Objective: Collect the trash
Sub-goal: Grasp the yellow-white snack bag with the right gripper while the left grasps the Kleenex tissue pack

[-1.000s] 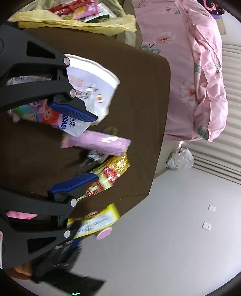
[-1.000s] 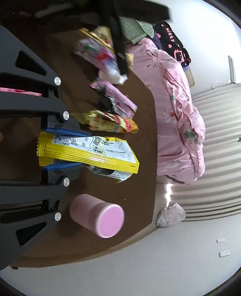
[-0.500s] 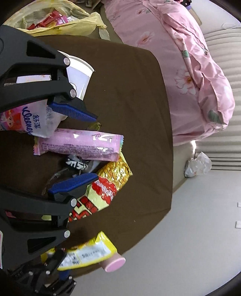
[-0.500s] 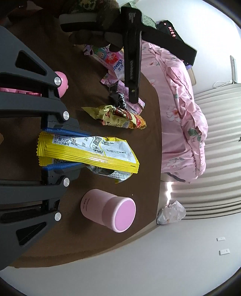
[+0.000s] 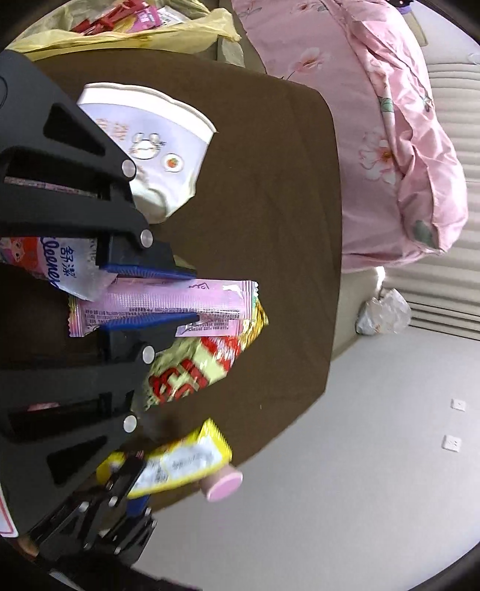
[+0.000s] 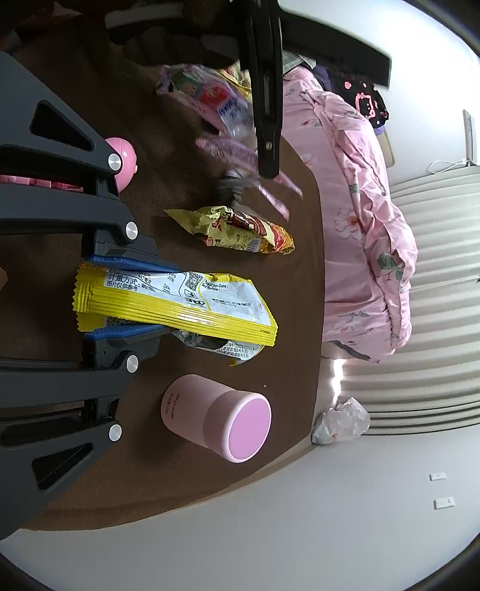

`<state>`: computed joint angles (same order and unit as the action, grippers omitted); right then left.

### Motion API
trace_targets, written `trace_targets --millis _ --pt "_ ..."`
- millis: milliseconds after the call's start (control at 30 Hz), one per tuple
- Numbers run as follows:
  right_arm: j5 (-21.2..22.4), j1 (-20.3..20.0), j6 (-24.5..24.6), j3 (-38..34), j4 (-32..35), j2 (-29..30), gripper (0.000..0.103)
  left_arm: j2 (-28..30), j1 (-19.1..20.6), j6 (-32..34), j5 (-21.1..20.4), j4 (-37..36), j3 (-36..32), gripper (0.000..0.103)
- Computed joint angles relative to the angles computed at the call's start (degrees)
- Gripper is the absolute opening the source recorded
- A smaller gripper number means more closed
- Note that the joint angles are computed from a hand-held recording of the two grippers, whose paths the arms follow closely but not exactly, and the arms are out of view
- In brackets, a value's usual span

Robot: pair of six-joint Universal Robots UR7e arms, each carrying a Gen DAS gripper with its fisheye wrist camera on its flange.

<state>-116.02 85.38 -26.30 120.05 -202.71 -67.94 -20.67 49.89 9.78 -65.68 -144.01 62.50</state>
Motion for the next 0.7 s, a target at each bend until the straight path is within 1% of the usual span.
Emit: trace_targets --millis 233,300,433,500,567,633,667,700 --pt "-0.57 0.29 -0.70 0.10 -0.76 0.33 0.024 -4.86 -0.23 -1.33 -3.26 -2.39 7.54 0.017" --pt "-0.70 0.33 -0.67 0.08 -0.78 0.37 0.024 -6.29 -0.07 -2.75 -4.95 -3.32 9.72 0.017" --pt "-0.92 0.47 -0.50 0.07 0.12 0.29 0.025 -7.62 -0.04 -3.98 -6.99 -4.24 11.77 0.017" --pt "-1.73 0.71 -0.28 0.26 1.67 -0.06 0.025 -8.09 -0.45 -3.91 -6.67 -2.90 12.48 0.017" --pt "-2.02 0.80 0.16 0.95 3.14 -0.80 0.026 -8.63 -1.22 -3.89 -4.15 -1.52 13.77 0.017" --pt "-1.93 0.75 0.69 1.94 4.76 -1.95 0.030 -9.36 -1.28 -5.23 -3.64 -0.24 15.02 0.017" --pt "-2.02 0.77 0.65 2.29 5.81 -2.50 0.039 -9.71 -1.18 -5.78 -3.94 0.19 15.56 0.017" --pt "-2.05 0.76 0.34 2.75 6.80 -3.14 0.049 -10.04 -1.08 -6.07 -4.32 0.40 16.06 0.020"
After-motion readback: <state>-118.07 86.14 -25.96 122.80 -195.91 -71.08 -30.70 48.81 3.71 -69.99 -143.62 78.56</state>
